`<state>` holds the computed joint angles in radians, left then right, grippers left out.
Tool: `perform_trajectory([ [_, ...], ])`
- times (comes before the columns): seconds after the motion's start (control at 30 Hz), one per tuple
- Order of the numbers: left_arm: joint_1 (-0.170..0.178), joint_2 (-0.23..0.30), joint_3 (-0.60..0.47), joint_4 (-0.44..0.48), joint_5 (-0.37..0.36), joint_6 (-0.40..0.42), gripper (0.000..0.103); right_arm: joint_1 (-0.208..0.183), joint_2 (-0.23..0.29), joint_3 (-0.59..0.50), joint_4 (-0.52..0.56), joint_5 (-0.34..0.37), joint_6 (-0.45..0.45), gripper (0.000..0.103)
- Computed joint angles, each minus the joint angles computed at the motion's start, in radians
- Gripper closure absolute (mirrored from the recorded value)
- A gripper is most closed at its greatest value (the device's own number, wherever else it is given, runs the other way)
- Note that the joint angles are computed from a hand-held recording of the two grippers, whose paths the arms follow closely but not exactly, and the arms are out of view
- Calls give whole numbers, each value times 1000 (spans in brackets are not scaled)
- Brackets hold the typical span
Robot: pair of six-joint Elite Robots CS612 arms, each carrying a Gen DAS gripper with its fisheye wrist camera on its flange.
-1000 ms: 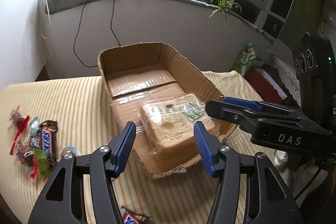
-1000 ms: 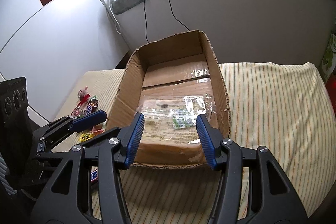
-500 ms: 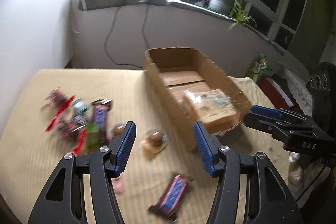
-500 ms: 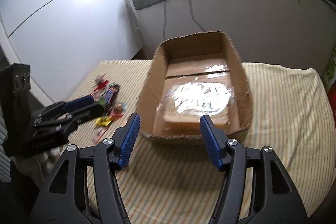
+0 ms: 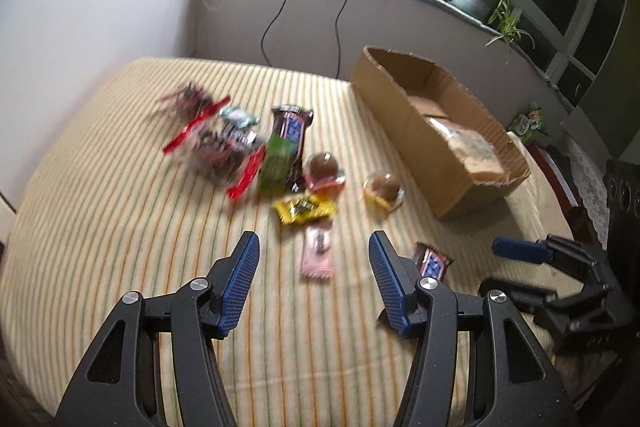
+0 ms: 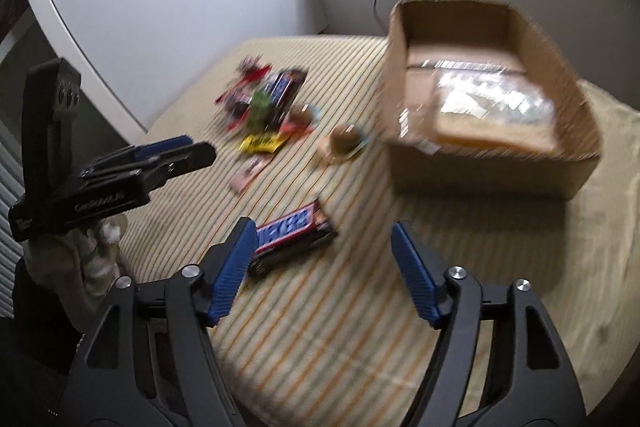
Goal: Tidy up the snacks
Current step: 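Withdraw both grippers from the box back toward the candies, then grasp the Snickers bar with the right gripper while the left grasps the pink packet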
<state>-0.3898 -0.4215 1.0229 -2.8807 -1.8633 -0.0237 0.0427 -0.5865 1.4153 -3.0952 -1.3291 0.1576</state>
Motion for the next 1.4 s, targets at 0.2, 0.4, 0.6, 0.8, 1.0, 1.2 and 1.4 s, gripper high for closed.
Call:
perform_trajectory([
  [0.2, 2, 16, -21, 35, -15, 10, 57, 2, 16, -20, 57, 89, 33, 30],
  [0.4, -4, 23, -27, 62, -17, 54, 61, 14, 40, -69, 106, 61, 72, 31],
  [0.6, -7, 40, -60, 91, -17, 76, 64, 27, 64, -117, 145, 9, 78, 38],
  [0.8, -12, 57, -93, 119, -2, 109, 67, 47, 74, -146, 176, -77, 21, 43],
  [1.0, -22, 66, -109, 120, 31, 149, 68, 59, 75, -154, 202, -155, -56, 63],
  [1.2, -26, 61, -93, 96, 67, 174, 84, 52, 70, -145, 199, -150, -66, 70],
  [1.4, -22, 55, -80, 85, 56, 158, 85, 51, 70, -141, 187, -144, -63, 72],
])
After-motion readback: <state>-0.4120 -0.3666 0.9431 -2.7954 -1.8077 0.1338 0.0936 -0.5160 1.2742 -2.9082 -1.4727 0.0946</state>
